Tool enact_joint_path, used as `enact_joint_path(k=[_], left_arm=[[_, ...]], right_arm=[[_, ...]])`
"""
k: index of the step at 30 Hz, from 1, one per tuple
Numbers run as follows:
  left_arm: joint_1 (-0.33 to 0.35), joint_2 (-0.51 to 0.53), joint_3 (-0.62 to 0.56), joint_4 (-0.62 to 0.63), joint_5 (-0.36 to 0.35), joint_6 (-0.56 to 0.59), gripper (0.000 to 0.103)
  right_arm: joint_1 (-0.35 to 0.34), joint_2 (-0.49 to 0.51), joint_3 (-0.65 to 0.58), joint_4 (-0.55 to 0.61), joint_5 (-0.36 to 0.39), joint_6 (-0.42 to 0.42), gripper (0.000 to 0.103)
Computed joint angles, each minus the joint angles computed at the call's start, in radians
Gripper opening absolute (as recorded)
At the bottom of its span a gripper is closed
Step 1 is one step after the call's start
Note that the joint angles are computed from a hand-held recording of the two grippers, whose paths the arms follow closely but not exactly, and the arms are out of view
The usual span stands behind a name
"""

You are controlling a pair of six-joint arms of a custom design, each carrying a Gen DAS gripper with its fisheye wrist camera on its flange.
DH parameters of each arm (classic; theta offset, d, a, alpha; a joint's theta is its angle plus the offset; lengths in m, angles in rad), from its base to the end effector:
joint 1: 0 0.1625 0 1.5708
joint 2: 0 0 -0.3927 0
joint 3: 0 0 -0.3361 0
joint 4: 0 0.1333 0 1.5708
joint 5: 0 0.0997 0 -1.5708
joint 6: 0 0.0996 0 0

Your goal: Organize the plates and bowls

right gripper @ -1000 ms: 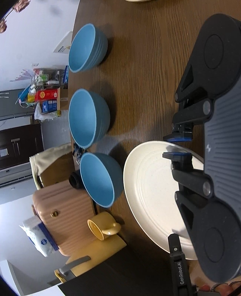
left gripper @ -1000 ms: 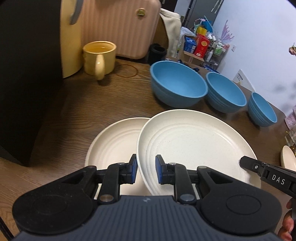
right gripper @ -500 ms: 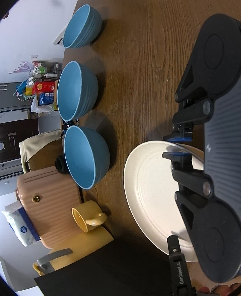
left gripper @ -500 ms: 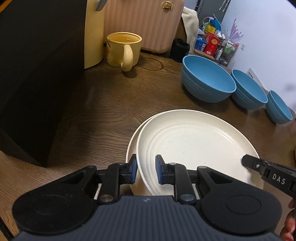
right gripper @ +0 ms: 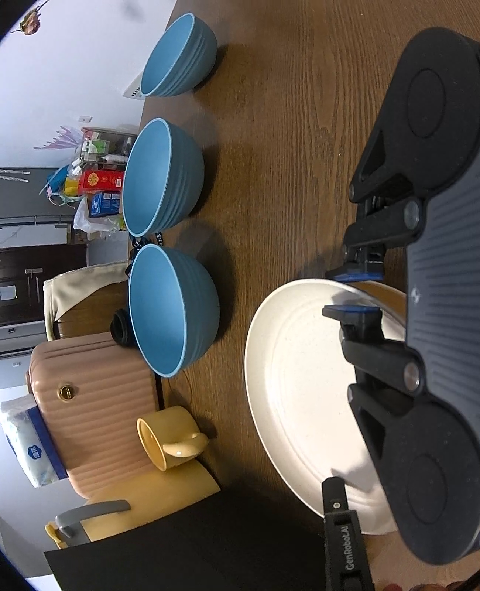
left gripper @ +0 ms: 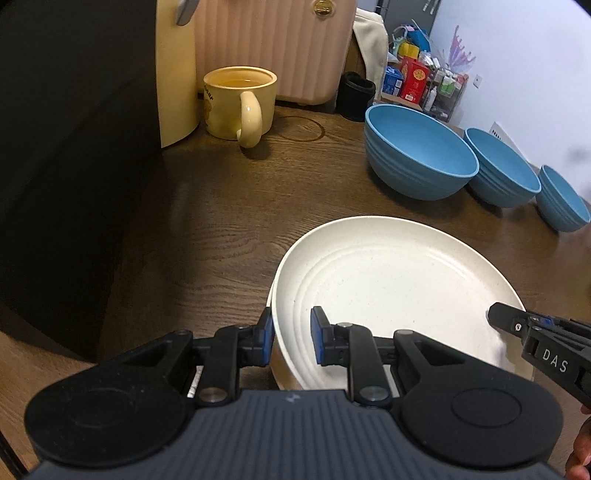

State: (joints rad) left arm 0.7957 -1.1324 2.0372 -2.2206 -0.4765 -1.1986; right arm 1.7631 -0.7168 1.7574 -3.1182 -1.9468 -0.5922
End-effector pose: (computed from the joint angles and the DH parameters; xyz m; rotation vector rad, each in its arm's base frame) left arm -0.1630 -0.4833 0.1844 -0.2901 2.1552 -0.9487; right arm 0.2093 -0.5686 0.0979 0.8828 -2.4719 0.5663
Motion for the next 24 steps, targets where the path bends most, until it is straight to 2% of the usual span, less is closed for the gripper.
enact_joint_path(k=[4, 13, 16, 17, 18, 19, 21, 23, 24], left_arm=[[0.005, 0.005, -0.019, 0.036, -0.002, 0.020, 0.021], [0.011, 0.024, -0.052, 0.094, 0.003, 0.026, 0.022], [0.011, 0.029, -0.061, 0.107, -0.001, 0.031, 0.029], [0.011, 0.032, -0.068, 0.124, 0.000, 0.025, 0.039], [0.011, 0.031, -0.069, 0.128, 0.001, 0.022, 0.043], [0.010, 0.030, -0.069, 0.128, 0.001, 0.019, 0.051], [0.009, 0.023, -0.071, 0.152, 0.007, -0.003, 0.059], [0.007, 0.015, -0.075, 0.184, 0.014, -0.030, 0.080], [0.004, 0.012, -0.079, 0.209, 0.021, -0.052, 0.085]], right_arm=[[0.000, 0.010, 0.013, -0.046, 0.000, 0.001, 0.013], [-0.009, 0.013, 0.018, -0.055, 0.008, 0.009, 0.013], [-0.005, 0.021, 0.008, -0.044, -0.012, 0.019, 0.016], [-0.004, 0.024, 0.004, -0.035, -0.019, 0.026, 0.017], [-0.003, 0.024, 0.003, -0.029, -0.017, 0.026, 0.017], [-0.002, 0.026, 0.003, -0.031, -0.019, 0.022, 0.020], [-0.001, 0.022, 0.005, -0.025, -0.009, 0.017, 0.035], [-0.001, 0.017, 0.008, -0.026, -0.004, 0.020, 0.063], [-0.001, 0.015, 0.010, -0.031, -0.002, 0.021, 0.067]])
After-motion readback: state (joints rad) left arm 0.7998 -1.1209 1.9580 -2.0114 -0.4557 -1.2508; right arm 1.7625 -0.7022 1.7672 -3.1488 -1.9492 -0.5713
